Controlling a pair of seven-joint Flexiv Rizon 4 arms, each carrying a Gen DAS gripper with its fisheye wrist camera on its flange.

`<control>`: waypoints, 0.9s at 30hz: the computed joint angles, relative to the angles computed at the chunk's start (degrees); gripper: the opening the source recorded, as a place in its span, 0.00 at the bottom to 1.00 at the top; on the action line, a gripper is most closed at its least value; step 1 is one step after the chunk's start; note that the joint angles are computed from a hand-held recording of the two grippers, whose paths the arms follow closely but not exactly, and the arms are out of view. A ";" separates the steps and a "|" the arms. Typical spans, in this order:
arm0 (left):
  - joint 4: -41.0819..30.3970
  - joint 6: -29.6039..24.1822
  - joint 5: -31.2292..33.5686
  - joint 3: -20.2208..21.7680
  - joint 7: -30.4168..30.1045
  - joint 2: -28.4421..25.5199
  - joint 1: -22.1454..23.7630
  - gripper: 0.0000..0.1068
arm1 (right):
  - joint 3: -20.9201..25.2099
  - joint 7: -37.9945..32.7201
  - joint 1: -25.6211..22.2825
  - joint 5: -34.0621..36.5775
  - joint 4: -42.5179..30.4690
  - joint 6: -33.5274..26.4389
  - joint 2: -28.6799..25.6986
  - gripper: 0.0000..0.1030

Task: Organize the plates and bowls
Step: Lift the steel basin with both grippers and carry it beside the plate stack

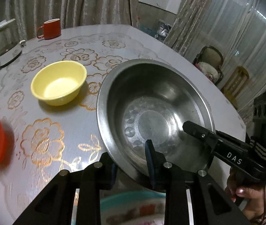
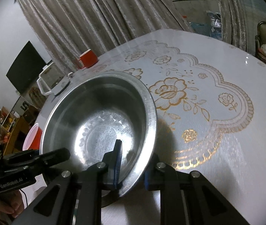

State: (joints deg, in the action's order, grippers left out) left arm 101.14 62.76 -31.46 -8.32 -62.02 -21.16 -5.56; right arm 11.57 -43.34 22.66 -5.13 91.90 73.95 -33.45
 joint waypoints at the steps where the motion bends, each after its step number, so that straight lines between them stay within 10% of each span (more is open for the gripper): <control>1: 0.56 0.19 -0.56 -0.19 0.30 0.40 0.20 0.25 | -0.15 0.26 0.30 -0.08 0.58 0.26 0.62 0.17; 27: 25.94 7.50 -23.86 7.15 15.03 21.51 -2.87 0.26 | 4.96 -2.38 5.05 0.53 0.67 -0.85 6.65 0.17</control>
